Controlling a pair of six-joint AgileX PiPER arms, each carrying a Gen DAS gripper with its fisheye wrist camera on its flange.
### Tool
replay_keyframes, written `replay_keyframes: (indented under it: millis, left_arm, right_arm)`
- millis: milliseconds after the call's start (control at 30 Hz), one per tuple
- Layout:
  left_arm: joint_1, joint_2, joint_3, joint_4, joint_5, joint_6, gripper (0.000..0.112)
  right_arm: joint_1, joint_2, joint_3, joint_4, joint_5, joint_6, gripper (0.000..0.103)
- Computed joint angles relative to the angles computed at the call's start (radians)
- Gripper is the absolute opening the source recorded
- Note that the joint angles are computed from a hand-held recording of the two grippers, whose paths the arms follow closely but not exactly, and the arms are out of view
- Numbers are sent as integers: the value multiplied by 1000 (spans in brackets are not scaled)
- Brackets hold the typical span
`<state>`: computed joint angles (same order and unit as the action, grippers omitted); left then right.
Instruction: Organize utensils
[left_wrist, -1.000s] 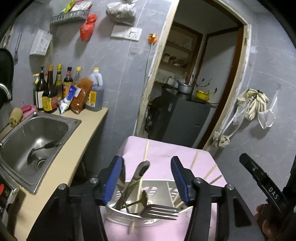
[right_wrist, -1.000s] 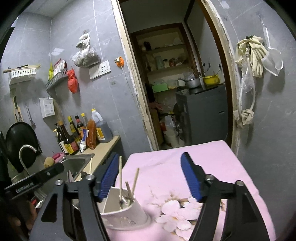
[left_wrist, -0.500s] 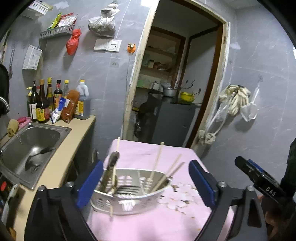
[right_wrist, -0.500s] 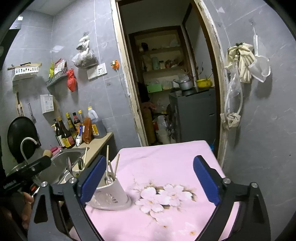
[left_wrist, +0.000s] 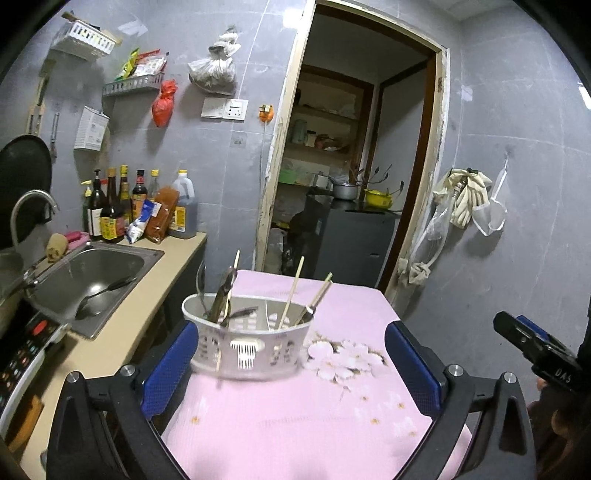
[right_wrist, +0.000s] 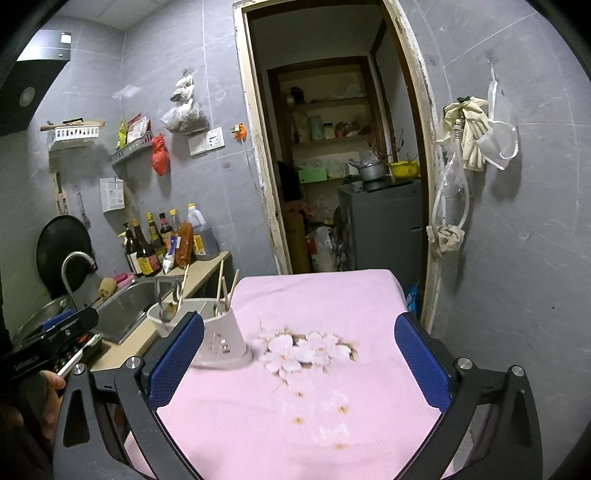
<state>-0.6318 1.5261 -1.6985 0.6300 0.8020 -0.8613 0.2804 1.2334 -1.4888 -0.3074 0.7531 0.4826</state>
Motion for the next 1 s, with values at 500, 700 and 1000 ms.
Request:
replay_keyframes:
  millis: [500, 700, 1000]
  left_arm:
    - [-244, -126, 137, 228, 181, -189, 102]
    - [-283, -138, 151, 252, 205, -204, 102]
    - [-304, -130, 142, 272, 223, -210, 102]
  right_arm:
    - [-15, -209, 109, 65, 100, -99, 101]
    - [-8, -225, 118, 59, 107, -96, 101]
    - [-6, -238, 124, 56, 113, -92, 101]
